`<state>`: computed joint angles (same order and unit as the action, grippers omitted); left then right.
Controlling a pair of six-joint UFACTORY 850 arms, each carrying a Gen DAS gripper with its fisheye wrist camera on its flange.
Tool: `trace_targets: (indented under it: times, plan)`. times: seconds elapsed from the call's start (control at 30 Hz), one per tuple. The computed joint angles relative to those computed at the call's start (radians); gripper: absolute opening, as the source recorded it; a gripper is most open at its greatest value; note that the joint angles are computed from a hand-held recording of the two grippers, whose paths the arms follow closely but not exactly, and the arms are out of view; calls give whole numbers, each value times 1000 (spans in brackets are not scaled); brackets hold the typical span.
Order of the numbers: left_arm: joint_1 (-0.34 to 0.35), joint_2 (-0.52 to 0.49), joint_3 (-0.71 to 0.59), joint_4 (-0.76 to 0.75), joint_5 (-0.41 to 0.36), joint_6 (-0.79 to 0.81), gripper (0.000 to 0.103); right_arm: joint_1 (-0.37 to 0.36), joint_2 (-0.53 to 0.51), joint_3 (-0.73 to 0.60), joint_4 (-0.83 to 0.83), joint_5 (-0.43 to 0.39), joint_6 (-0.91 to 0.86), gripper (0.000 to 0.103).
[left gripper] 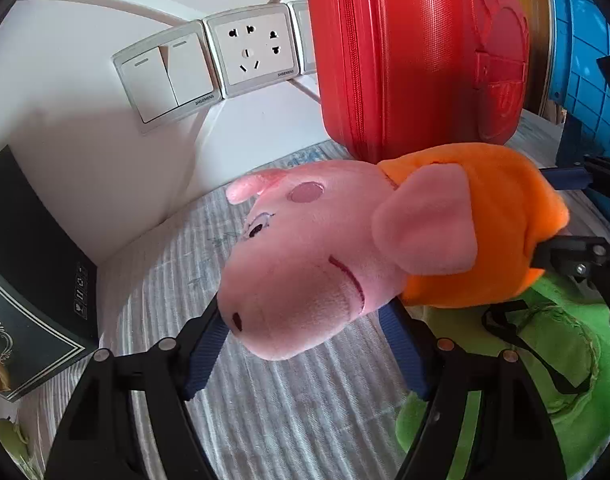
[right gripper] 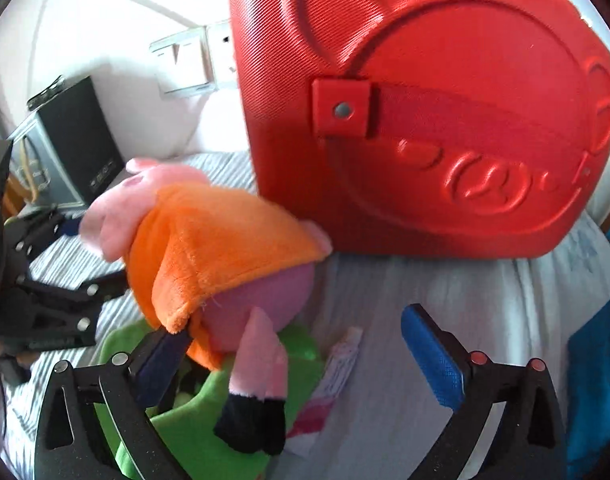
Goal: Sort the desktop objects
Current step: 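Grasp the pink pig plush's dress with the right tool while the left tool grips its head, then lower the pig plush back onto the bed and open both tools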
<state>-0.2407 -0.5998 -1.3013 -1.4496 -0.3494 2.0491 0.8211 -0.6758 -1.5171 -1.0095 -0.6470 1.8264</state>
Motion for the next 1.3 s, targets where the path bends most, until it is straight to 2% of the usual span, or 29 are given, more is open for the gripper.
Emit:
trace_targets:
  times: [0.13,0.2,0.23,0.27,0.3,0.37,0.5,0.63,0.67,0.8,0.83,0.93,1.0,1.1,1.13,1.2,1.23,1.3]
  plan:
    - [-7,-3,9,-83,1,86,71,6,-4,-18,-44,37,38,102]
    - [-3,-4,12,-135,-13,133,68,-2,-33,-60,-3,35,-6,102]
    - [-2,1,17,-150,-17,148,67,-7,-50,-80,20,38,-31,95]
    - [-4,9,26,-179,-9,178,64,-13,-59,-89,39,58,-45,80]
    - [-7,14,33,-208,2,209,62,-12,-68,-104,55,45,-57,80]
    - [-2,32,51,-207,-2,198,61,5,-66,-112,51,6,-72,73]
    - [23,132,161,-320,-18,272,61,37,-25,-83,13,4,-113,72]
    - [66,303,353,-479,30,385,61,72,46,-4,-10,127,-161,73]
    - [84,346,401,-479,43,365,61,79,50,0,3,169,-189,73]
    - [178,457,530,-297,79,111,61,107,0,-52,209,286,-425,74]
    - [199,464,546,-212,86,22,61,113,-22,-75,288,296,-501,75]
    - [229,468,579,53,146,-230,61,140,-94,-169,369,221,-575,82]
    - [243,484,594,134,178,-300,61,149,-96,-174,377,195,-539,82]
    - [288,525,597,125,108,-298,62,169,-73,-147,317,156,-410,90]
    - [301,531,592,108,80,-281,65,171,-69,-148,300,152,-376,99]
    - [299,526,573,59,61,-219,80,177,-42,-121,265,150,-286,103]
    - [293,518,564,40,52,-190,81,176,-41,-122,260,146,-251,103]
    - [269,470,521,127,41,-257,81,170,-34,-117,262,149,-191,103]
